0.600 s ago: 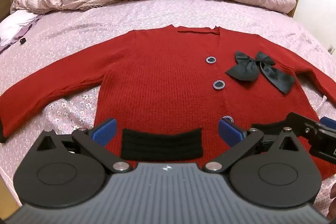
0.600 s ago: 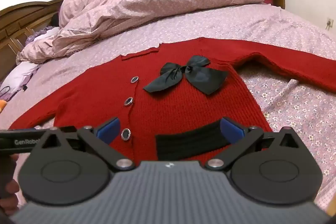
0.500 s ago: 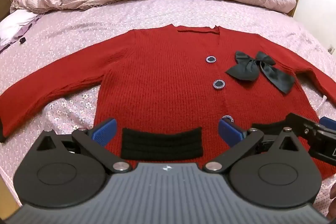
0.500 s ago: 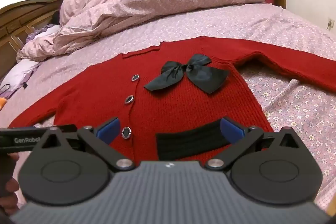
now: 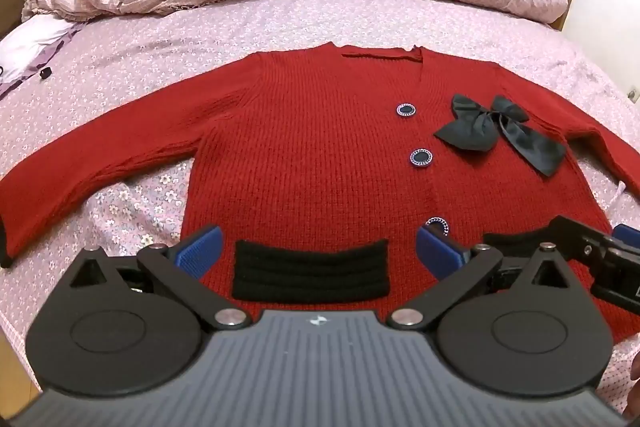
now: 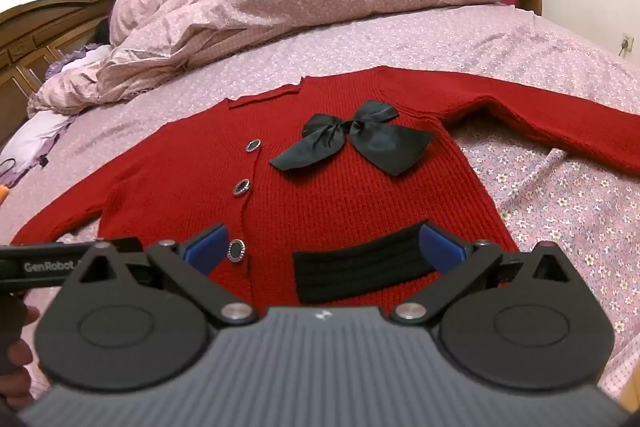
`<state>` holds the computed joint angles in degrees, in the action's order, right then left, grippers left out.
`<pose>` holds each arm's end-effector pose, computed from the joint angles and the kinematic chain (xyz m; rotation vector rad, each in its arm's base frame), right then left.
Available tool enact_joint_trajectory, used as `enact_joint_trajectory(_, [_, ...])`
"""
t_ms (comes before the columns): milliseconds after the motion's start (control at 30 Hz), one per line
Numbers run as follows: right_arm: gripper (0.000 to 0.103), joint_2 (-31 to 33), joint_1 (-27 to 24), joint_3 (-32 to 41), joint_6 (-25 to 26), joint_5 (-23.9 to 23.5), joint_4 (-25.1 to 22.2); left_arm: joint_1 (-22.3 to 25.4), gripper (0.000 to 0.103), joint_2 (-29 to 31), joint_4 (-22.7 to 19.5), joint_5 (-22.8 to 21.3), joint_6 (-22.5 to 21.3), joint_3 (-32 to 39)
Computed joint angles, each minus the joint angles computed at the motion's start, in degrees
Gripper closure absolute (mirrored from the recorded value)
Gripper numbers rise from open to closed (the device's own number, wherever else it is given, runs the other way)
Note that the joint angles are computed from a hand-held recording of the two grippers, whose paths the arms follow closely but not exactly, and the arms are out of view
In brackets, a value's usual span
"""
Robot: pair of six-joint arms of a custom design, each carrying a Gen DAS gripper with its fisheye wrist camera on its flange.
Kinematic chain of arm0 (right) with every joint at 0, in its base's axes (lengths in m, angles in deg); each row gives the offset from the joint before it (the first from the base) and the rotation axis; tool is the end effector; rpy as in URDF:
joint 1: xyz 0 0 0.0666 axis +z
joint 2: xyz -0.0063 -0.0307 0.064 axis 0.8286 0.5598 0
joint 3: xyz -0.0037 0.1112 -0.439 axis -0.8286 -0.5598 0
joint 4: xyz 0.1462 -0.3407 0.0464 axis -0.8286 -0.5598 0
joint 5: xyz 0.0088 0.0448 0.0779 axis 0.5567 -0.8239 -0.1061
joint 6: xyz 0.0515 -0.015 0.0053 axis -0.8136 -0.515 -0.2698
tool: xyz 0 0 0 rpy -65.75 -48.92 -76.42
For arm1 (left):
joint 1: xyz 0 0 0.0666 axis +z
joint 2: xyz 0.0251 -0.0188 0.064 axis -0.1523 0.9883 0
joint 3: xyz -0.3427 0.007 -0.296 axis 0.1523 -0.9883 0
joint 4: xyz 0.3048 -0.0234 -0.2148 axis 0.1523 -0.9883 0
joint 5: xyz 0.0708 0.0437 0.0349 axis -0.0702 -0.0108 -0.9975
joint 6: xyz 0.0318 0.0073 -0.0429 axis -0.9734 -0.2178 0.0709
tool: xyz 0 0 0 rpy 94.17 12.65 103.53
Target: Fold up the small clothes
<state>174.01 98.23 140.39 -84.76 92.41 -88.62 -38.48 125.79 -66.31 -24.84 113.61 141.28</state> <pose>0.3653 0.3165 0.3470 -0.1260 2.2158 0.3172 0.3416 -0.1758 0.3639 -0.3322 2.3502 0.0972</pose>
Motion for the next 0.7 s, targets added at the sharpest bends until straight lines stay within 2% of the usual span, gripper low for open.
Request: enact_joint_trajectory(700, [0.000, 0.2, -0.5, 0.9, -0.4, -0.5, -2.1, 0.1, 0.000, -0.1, 0.3, 0.0, -0.1, -0.5])
